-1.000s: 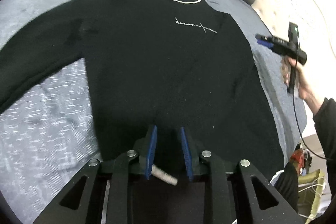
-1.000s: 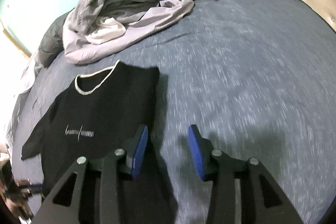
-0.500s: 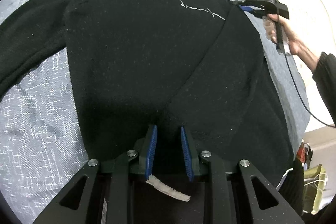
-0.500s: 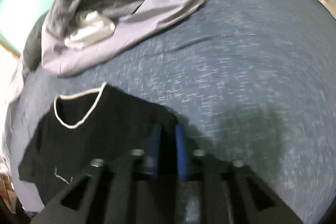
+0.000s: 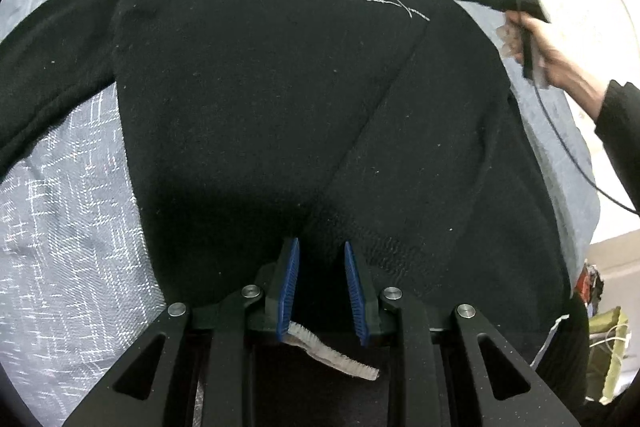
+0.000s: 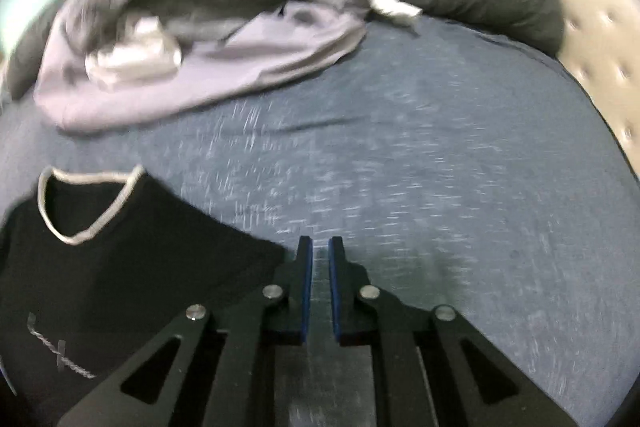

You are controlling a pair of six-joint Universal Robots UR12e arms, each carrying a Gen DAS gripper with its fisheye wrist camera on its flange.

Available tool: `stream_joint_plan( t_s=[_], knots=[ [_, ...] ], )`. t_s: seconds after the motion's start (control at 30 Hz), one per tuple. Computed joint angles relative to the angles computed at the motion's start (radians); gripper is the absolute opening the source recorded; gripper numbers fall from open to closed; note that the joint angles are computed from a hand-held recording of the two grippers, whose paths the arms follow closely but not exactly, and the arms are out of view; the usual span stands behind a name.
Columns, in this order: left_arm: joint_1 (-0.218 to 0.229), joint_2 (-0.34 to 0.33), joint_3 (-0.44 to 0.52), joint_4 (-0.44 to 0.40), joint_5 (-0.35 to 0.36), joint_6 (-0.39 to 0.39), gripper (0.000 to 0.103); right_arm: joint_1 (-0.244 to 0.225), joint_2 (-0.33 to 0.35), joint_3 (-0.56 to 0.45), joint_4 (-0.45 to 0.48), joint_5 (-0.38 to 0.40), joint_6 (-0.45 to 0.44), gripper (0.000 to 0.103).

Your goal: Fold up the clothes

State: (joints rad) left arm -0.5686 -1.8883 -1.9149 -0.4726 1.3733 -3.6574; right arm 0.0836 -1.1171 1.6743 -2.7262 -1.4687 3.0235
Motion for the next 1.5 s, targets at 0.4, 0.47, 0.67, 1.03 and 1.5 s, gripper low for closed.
stream_joint_plan(
  t_s=[0.4,0.47,0.67,1.03,1.5],
  knots=[
    [-0.018,-0.010,0.026,-0.024,0.017,-0.043,0.025,-0.067,-0.130,0.158,0.208,0.269,-0.208,0.007],
    [-0.018,-0.007,0.026,-0.030,0.019,-0.047,0.025,-0.076,-0.136,0.174,0.170,0.255,-0.152,0.007],
    [-0.014,0.000,0.023,-0.048,0.030,-0.045,0.025,-0.103,-0.170,0.222,0.106,0.373,-0.101,0.007],
    [-0.024,0.003,0.043,-0.092,0.053,-0.068,0.026,-0.098,-0.205,0.289,0.113,0.229,-0.027,0.007],
    [0.054,0.198,-0.153,0.050,0.115,-0.232,0.027,-0.155,-0.354,0.484,-0.048,0.493,0.053,0.007]
  ],
)
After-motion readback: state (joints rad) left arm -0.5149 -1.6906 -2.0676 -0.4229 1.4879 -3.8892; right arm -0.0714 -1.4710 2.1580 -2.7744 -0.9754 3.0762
